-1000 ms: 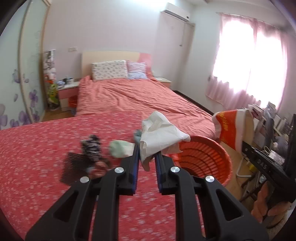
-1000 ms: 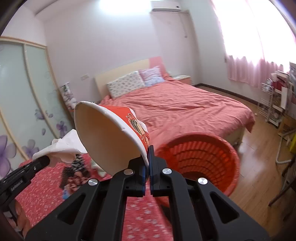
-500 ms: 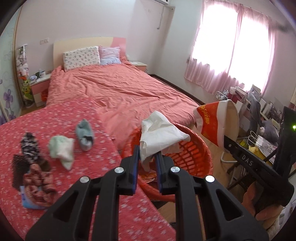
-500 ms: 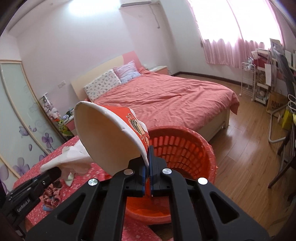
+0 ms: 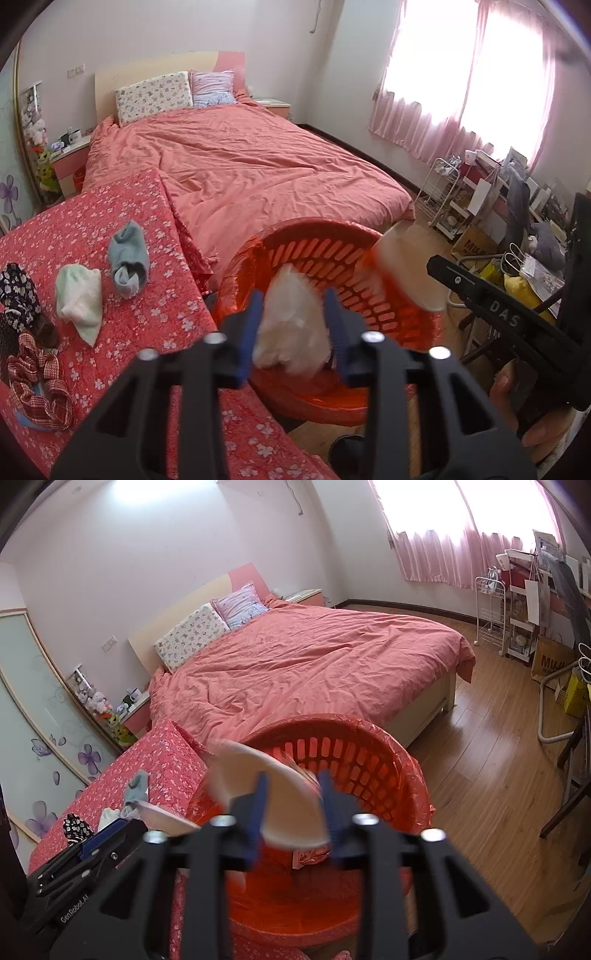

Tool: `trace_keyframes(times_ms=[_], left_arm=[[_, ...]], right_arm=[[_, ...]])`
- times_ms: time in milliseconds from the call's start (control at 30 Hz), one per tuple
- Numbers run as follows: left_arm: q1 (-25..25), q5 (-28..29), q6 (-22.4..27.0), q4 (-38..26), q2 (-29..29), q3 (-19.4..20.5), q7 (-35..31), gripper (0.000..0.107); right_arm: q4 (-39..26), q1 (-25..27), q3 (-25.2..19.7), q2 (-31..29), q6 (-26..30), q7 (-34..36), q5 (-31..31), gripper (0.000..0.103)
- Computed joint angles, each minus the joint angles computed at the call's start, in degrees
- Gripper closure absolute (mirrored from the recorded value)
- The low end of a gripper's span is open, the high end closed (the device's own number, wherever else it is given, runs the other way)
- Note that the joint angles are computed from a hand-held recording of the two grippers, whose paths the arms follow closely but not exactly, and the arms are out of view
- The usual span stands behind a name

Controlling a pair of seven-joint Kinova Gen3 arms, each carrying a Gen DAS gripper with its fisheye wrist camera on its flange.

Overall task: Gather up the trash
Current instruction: 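Carry the cup into the basket while the left tool carries the white tissue there, then return both tools to the bed and grasp the grey sock with the right tool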

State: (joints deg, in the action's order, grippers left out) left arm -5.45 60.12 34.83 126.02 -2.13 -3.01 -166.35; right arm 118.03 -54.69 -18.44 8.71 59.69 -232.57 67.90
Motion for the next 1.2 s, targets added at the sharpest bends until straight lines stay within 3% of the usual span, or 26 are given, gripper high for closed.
trace_keyframes(times_ms=[333, 567, 733, 833, 1200], left_arm=[[-3.80, -0.50, 1.75, 1.64, -2.01, -3.55, -4.18, 0.061], [-11.69, -0.82, 7.54, 2.47, -3.73, -11.67, -13.17, 0.057], [-19.51, 0.96, 8.06, 0.87, -1.09, -15.30, -19.82, 0.053], [-23.92, 1.29, 7.83, -1.42, 1.90, -15.68, -19.93, 0.053], [-35.96, 1.25, 8.05, -9.71, 11.68, -12.27, -16.31, 0.053]], right_arm=[[-4.83, -3.47, -0.43, 1.82, 6.68, 5.60, -2.14, 0.047], [-9.97, -6.45, -0.07, 5.08, 9.97, 12.12, -1.58, 0.047], [-14.40, -8.25, 1.25, 8.44, 8.20, 17.95, -1.71, 0.047], [-16.87, -8.90, 2.61, 10.33, 5.91, 21.06, -2.56, 0.047], [-33.35, -7.61, 9.22, 20.87, -4.15, 37.33, -7.99, 0.048]])
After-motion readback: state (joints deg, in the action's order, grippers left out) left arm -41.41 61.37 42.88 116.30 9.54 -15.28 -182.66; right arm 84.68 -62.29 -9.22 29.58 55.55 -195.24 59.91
